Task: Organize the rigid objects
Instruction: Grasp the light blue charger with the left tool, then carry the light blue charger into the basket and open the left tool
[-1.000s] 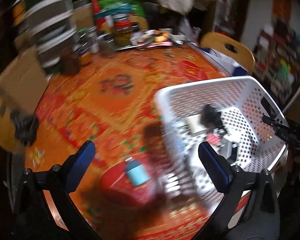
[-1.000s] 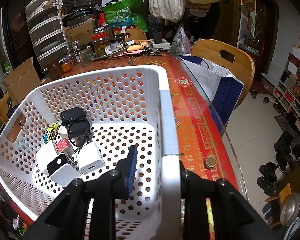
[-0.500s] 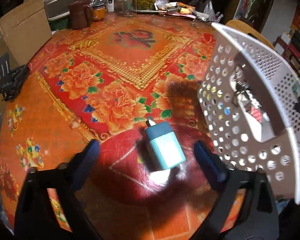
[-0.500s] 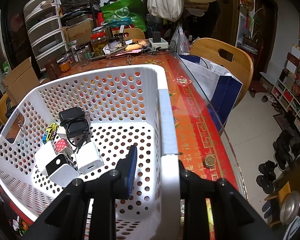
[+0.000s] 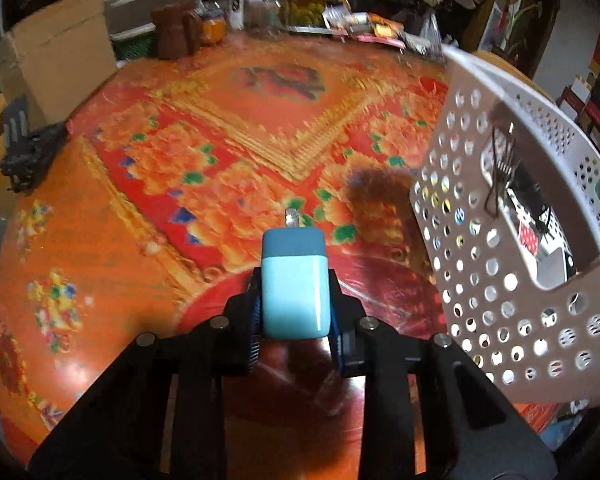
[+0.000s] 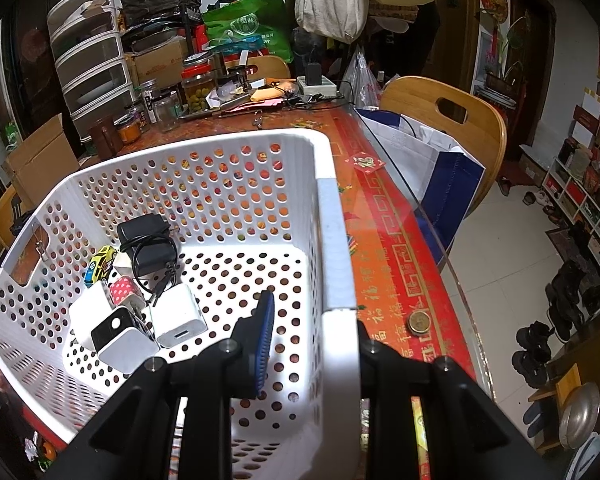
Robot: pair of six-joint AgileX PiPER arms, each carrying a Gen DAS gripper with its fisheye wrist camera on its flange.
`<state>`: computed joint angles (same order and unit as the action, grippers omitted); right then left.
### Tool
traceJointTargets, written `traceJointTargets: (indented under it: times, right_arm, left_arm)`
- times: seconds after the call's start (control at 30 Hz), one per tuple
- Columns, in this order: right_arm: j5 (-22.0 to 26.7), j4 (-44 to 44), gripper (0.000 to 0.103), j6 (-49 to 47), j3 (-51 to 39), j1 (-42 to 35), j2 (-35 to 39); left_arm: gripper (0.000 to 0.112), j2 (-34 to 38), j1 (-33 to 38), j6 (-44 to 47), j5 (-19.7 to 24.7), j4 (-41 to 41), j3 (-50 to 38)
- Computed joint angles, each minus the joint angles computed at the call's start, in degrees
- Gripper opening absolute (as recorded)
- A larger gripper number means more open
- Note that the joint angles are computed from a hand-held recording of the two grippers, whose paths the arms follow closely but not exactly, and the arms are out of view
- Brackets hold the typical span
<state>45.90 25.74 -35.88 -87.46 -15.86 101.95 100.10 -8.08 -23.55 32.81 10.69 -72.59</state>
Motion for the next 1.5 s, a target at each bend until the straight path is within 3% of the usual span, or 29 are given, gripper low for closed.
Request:
traceJointTargets:
  times: [0.2,0.43,0.73,0.93,1.5]
  right_arm:
    - [0.1,0.0,0.025,-0.1,-0.1,0.0,0.0]
    - [0.1,0.1,0.025,-0.2,0.0,0.0,0.0]
    - [0.3,0.8,0.025,-1.2,0.0,-0.2,0.0]
    - [0.3,0.8,0.025,-1.1,0.0,-0.2,0.0]
    - [0.2,0.7,0.025,-1.0,-0.1,0.1,0.0]
  left_arm:
    - [0.025,-6.1,-0.2,-9.0,0.1,9.5,2.8]
    - [0.025,-8.6,-1.9,-20.0,7.9,20.9,0.0]
    - [0.025,-9.8,-2.9,-20.3,12.8,23.0,-4.1]
    - [0.025,-9.3,-7.7,-21.1,16.5,26.3,-8.6]
    - [0.025,0.2,-20.4,-18.2,28.4,31.3,-27.2]
